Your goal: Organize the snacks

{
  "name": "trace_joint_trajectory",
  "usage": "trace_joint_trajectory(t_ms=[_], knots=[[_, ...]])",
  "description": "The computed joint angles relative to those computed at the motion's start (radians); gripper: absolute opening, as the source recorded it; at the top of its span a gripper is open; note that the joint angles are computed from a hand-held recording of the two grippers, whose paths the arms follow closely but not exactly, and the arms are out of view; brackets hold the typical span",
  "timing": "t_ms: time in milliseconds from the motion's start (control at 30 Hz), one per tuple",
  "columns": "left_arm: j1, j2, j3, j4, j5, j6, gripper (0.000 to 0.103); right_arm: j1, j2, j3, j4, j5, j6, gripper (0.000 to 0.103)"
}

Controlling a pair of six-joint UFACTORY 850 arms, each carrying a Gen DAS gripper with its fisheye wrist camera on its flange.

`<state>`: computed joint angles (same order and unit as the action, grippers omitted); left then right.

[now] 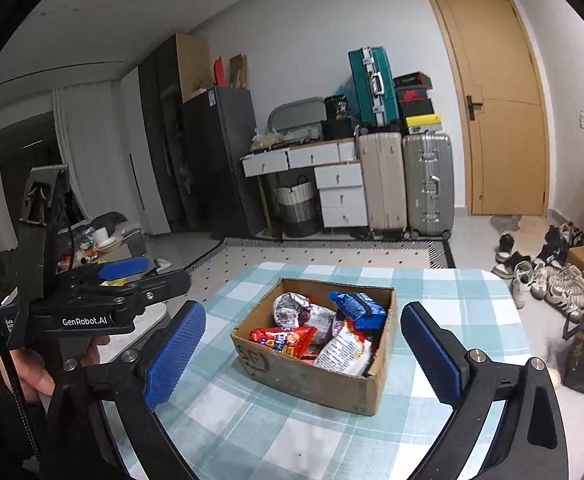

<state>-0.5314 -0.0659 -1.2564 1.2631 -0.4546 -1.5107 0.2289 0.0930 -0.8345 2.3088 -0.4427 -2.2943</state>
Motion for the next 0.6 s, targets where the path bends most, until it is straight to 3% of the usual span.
trace_joint_trajectory(t_ms=[167, 400, 600], knots=[[-0.037, 0.043, 0.089, 0.192, -0.115, -0.204, 0.102, 0.008, 0.049, 0.073, 0.165, -0.001, -0.174, 0.101], [-0.045, 0.089, 0.223, 0.387, -0.187, -0.429, 0.102, 0.017, 0.097, 0.178, 0.367, -0.073, -0.41, 0.101], [-0.035, 0.094, 0.311, 0.55, -0.228, -0.607, 0.102, 0.008, 0.099, 0.252, 0.45, -0.164, -0.494, 0.101]])
